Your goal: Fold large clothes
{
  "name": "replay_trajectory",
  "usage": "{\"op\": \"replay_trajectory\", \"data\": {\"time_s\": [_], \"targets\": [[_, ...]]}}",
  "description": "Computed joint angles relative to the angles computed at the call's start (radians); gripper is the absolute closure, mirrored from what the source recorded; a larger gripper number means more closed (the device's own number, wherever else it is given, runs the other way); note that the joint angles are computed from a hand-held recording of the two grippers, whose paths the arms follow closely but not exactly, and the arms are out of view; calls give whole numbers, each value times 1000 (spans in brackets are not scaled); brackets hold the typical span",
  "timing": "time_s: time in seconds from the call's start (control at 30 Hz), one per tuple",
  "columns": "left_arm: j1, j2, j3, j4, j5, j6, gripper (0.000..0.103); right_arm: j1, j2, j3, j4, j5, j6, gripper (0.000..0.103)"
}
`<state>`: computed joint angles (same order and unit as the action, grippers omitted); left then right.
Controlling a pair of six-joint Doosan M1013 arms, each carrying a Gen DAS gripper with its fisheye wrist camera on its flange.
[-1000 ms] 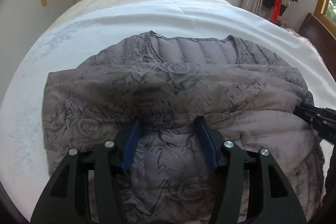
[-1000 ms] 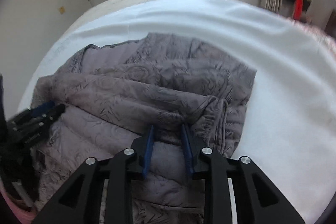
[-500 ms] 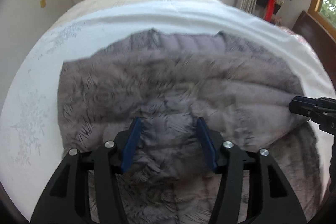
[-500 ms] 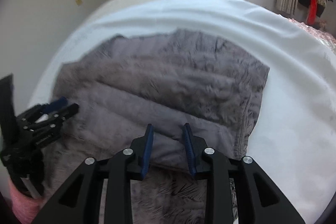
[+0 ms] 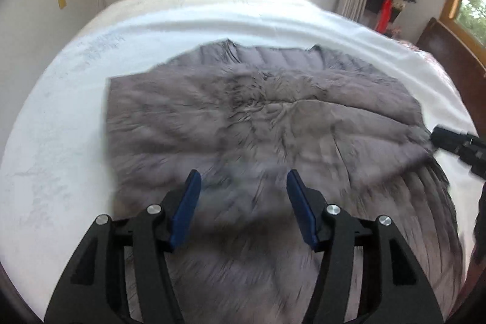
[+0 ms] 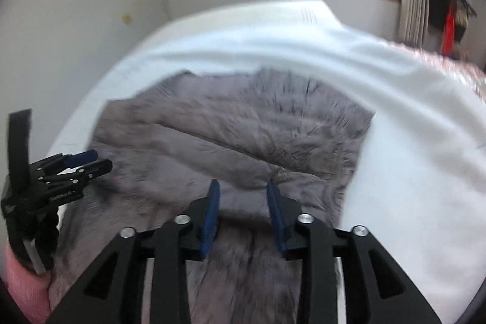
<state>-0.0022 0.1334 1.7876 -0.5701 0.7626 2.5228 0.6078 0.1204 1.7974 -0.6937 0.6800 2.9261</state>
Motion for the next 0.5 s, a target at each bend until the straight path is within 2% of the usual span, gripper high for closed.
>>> {"op": "replay_trajectory", "data": {"time_s": [0.03,0.13,0.2,0.33,0.37,0.5], "targets": [[19,-16,10,-9,-4,24,40,22,-21,15,-28,6,30,57],[103,-59,43,-78,2,119,34,73,-75,70,-63,-6,97,55],[156,-82,66,-67,-5,145,31,103,-98,99,-73,3,130,52],[265,-103,101,-92,18,197,28,189,-123,148,-118,96,208,37],[301,-108,111,-106,26,214,27,200,-128,159,-122,103,221,36],[393,-127,146,-164,33,257,20,254,-150,204,-111,118,289,36]]}}
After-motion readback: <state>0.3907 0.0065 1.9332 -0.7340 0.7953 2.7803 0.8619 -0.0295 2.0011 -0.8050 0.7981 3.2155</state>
